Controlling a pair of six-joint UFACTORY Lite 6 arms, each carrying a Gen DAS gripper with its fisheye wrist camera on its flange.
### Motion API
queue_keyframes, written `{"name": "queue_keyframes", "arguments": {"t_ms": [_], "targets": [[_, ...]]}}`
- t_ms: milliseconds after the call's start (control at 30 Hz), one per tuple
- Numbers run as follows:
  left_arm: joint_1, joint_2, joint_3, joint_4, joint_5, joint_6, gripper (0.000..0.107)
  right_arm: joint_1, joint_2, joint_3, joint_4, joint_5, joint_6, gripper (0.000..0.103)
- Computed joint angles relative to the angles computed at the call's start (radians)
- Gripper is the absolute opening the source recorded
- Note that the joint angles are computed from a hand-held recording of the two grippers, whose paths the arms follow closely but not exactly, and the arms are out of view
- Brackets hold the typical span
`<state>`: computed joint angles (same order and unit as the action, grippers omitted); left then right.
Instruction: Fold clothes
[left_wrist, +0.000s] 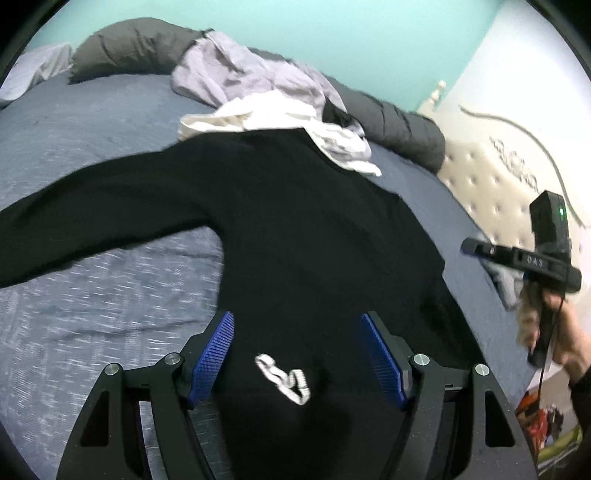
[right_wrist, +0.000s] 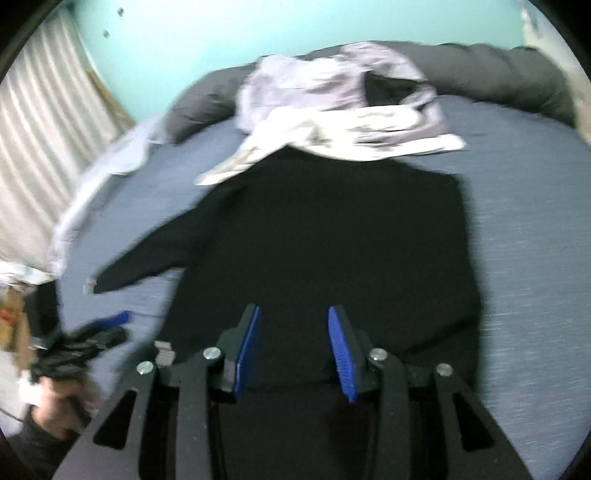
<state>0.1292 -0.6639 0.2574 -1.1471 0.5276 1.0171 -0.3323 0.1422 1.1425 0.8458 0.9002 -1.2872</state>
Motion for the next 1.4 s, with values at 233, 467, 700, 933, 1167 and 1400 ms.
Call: {"name": "queue_keyframes", "arguments": {"t_ms": [233,467,700,933,1167,1400], "targets": [[-0.241,0.189,0.03,-0.173,-0.204,0.089,0.075,-0.137,0.248,0.177,-0.077,-0.232,-0.038,0.039],[-0.365,0.357,0.058,-0.526,-0.314,0.398,0.075,-0.114,0.407,0.242,-0.116,-0.419,-0.127,0.038],[-0.36,0.41,0.05,-0.742,-0.308,0.615,0.075,-0.055,0.489,0.274,-0.081,-0.468,-0.197,0.039],[-0.355,0.409,0.038,-0.788,-0.301,0.669,0.076,-0.056,0.482,0.28,-0.069,-0.454,-0.245,0.039],[-0.362,0.415,0.043,-0.812,-0.304,0.689,0.076,-0.082,0.417,0.236,-0.05,-0.345,-0.329,0.039],[-0.336,0.387,0.02,-0.753,-0.289,0.652,0.076,-0.006,0.522,0.308,-0.125,-0.465,-0.15,0.039]]}}
